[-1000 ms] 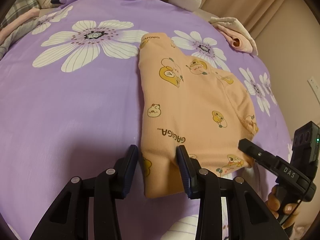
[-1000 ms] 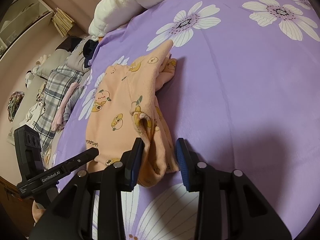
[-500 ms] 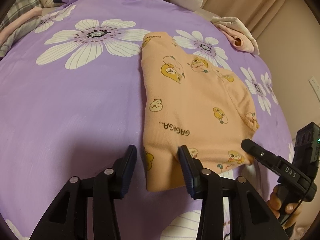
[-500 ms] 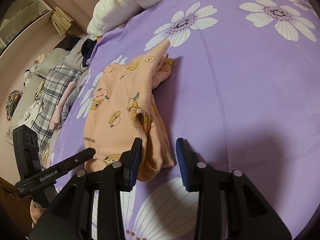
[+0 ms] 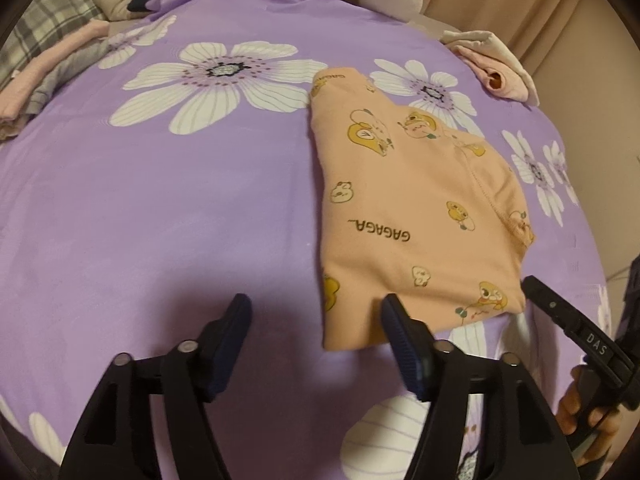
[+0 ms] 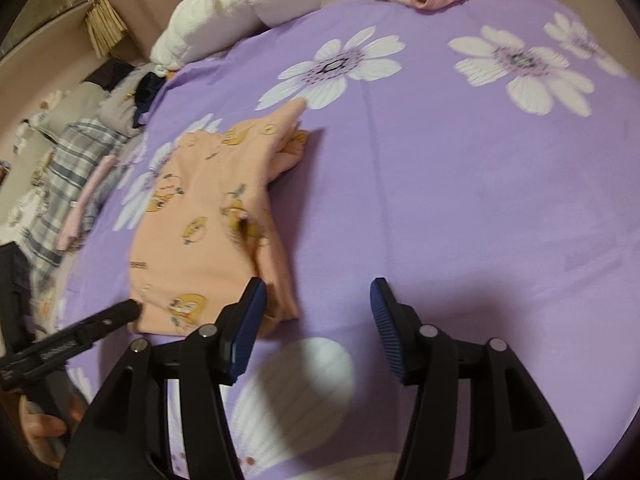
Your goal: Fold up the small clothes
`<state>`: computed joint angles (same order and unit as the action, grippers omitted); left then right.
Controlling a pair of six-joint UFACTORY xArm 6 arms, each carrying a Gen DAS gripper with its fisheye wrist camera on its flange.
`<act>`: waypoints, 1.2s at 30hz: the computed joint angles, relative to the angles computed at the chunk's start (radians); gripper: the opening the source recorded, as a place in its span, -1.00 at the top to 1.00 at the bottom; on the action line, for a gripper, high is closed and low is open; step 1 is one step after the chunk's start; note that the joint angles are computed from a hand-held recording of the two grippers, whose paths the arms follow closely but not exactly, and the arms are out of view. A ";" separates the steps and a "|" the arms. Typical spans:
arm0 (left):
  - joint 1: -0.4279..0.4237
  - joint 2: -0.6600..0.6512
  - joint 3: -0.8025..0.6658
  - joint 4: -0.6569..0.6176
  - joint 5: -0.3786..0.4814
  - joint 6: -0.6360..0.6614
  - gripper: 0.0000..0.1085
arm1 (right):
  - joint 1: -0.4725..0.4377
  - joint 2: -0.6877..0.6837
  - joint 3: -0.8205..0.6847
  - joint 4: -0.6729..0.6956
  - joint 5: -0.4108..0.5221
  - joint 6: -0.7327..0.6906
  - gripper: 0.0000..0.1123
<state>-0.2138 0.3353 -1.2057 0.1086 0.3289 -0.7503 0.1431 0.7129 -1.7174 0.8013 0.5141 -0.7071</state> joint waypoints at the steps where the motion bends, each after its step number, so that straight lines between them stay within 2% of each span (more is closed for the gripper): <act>1: -0.001 -0.006 0.003 0.005 0.009 -0.007 -0.28 | 0.000 -0.012 0.018 -0.019 -0.023 0.009 -0.02; 6: -0.011 -0.037 0.008 0.074 0.068 -0.067 -0.32 | -0.003 -0.068 0.084 -0.003 -0.064 -0.029 -0.23; 10: -0.024 -0.076 0.024 0.179 0.080 -0.145 -0.74 | 0.009 -0.123 0.144 0.028 -0.109 -0.097 -0.40; 13: -0.032 -0.107 0.032 0.272 0.094 -0.223 -0.76 | 0.020 -0.163 0.186 0.062 -0.137 -0.162 -0.63; 18: -0.053 -0.139 0.008 0.406 0.175 -0.337 -0.87 | 0.033 -0.222 0.243 0.137 -0.169 -0.272 -0.81; 23: -0.078 -0.176 0.001 0.491 0.219 -0.394 -0.87 | 0.042 -0.272 0.281 0.209 -0.186 -0.352 -0.83; 26: -0.106 -0.177 -0.032 0.550 0.308 -0.419 -0.87 | 0.046 -0.306 0.305 0.267 -0.184 -0.405 -0.83; 29: -0.107 -0.179 -0.029 0.537 0.289 -0.407 -0.87 | 0.051 -0.330 0.324 0.313 -0.183 -0.462 -0.83; 32: -0.106 -0.175 -0.027 0.507 0.280 -0.395 -0.87 | 0.063 -0.326 0.334 0.283 -0.215 -0.449 -0.83; 36: -0.111 -0.176 -0.027 0.510 0.287 -0.403 -0.87 | 0.064 -0.320 0.338 0.244 -0.213 -0.417 -0.83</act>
<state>-0.3247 0.1593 -1.2329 0.6185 0.6159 -1.1536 0.2072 0.3932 -1.3796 1.0454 0.3014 -1.1237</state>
